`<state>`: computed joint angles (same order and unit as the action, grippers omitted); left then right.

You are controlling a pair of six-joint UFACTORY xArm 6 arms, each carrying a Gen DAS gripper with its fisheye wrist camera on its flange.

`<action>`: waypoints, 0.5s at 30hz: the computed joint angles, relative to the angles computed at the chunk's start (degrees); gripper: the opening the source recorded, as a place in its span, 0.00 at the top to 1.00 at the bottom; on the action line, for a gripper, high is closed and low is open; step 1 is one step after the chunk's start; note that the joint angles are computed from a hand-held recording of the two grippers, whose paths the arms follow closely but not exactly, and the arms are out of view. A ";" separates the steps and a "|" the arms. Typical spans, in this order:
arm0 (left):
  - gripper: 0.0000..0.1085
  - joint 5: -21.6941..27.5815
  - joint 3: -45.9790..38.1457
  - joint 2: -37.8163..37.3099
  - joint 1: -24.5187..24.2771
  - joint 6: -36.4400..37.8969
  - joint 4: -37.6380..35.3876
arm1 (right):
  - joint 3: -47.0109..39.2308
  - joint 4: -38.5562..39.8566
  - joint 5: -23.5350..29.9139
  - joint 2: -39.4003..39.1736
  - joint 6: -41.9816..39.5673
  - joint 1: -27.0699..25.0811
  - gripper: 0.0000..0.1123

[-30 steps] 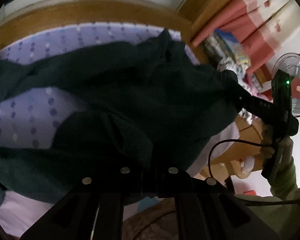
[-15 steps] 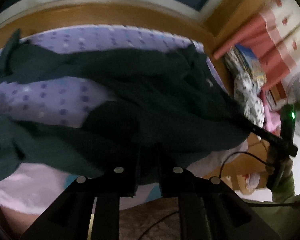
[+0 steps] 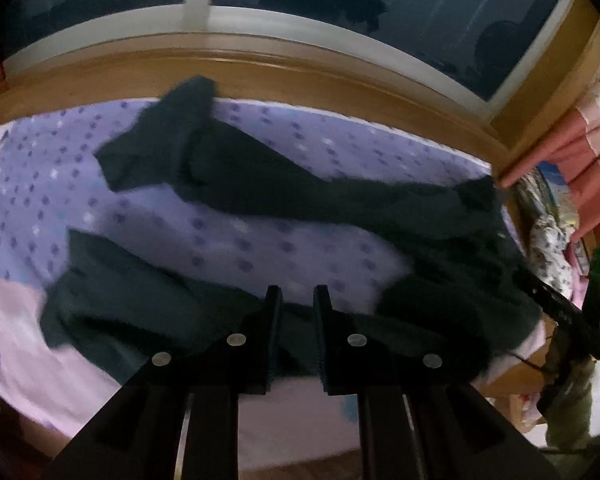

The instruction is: Fold clothes

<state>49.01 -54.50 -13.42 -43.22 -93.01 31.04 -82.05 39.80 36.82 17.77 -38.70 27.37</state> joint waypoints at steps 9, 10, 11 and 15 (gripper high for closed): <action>0.87 -1.58 11.43 -10.56 8.91 12.26 -0.32 | -1.67 -16.45 -8.06 3.63 15.29 10.05 0.51; 0.87 -4.86 12.37 -10.67 10.32 13.41 -0.53 | -2.08 -18.12 -8.14 3.89 15.50 10.44 0.51; 0.86 -6.66 12.50 -10.18 11.05 14.17 -0.63 | -2.71 -19.83 -8.11 4.33 15.78 10.78 0.51; 0.85 -13.85 11.70 -5.71 14.56 17.04 -1.85 | -8.31 -24.71 -6.21 8.54 15.49 11.29 0.51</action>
